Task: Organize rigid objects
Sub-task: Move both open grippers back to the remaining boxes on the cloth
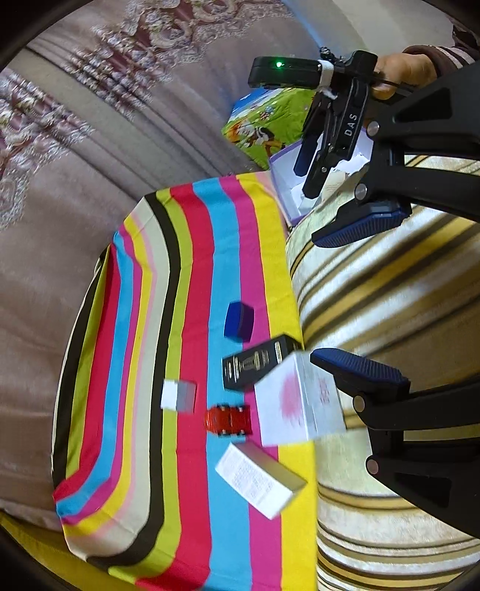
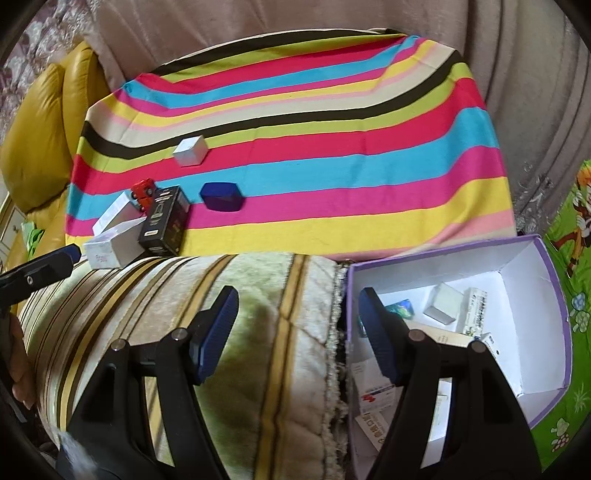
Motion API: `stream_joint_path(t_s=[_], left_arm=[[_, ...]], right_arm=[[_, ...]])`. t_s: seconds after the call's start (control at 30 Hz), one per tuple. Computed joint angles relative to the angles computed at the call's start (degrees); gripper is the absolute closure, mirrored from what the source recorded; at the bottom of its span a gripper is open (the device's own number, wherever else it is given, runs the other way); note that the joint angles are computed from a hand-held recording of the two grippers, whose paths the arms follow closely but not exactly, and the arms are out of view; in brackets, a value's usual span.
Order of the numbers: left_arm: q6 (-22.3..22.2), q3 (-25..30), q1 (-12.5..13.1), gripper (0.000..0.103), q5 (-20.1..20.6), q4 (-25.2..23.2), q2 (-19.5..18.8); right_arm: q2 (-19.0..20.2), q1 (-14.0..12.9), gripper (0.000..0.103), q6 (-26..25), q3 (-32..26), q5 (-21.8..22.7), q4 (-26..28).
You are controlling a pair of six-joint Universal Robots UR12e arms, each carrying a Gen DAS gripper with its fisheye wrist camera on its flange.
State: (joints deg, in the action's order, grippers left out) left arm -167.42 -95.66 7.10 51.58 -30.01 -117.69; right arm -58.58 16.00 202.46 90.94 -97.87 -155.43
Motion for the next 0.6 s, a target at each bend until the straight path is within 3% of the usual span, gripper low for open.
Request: stream_joint_path(t_s=[0.37, 0.6], left_arm=[[-2.72, -0.55, 1.52, 0.045, -0.13, 1.81, -0.11], [-6.48, -0.35, 1.61, 0.043, 3.19, 3.23, -0.37]], right_arm=[[1.24, 1.18, 0.032, -2.98, -2.46, 1.13, 1.51], [2.15, 1.87, 0.03, -5.2, -4.23, 1.19, 2.69]])
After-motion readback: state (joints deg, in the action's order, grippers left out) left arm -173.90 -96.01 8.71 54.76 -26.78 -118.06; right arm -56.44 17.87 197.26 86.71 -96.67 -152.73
